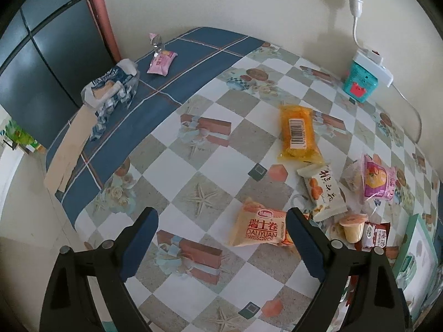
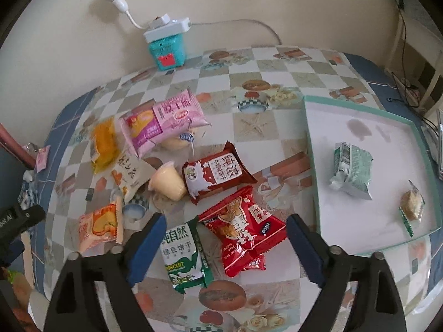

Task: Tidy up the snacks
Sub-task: 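Grasp the orange Daliyuan bag with left tool while right grasps biscuit box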

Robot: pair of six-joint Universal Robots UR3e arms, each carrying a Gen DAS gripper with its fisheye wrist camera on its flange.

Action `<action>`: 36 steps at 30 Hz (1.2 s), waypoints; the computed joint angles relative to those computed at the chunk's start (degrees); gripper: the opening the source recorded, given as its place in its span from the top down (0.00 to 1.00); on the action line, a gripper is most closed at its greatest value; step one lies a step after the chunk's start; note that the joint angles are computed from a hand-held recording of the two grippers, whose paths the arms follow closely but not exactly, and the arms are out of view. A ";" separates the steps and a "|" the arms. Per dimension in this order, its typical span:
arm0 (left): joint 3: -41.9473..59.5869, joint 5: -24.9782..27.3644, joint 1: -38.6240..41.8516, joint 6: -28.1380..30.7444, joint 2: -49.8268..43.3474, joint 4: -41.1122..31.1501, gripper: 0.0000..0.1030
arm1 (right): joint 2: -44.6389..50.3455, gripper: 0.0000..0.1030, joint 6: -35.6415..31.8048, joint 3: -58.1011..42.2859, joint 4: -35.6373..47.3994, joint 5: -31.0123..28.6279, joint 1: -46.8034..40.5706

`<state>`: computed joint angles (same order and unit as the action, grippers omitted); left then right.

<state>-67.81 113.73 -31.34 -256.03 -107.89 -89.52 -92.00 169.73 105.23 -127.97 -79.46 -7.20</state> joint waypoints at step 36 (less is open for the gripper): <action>-18.47 -13.10 6.22 -1.36 4.90 17.94 0.09 | 2.78 0.10 -4.52 1.03 3.29 -1.28 7.51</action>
<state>-86.29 100.63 -25.12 -257.39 -102.99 -71.58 -89.22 165.21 106.27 -124.68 -80.74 0.31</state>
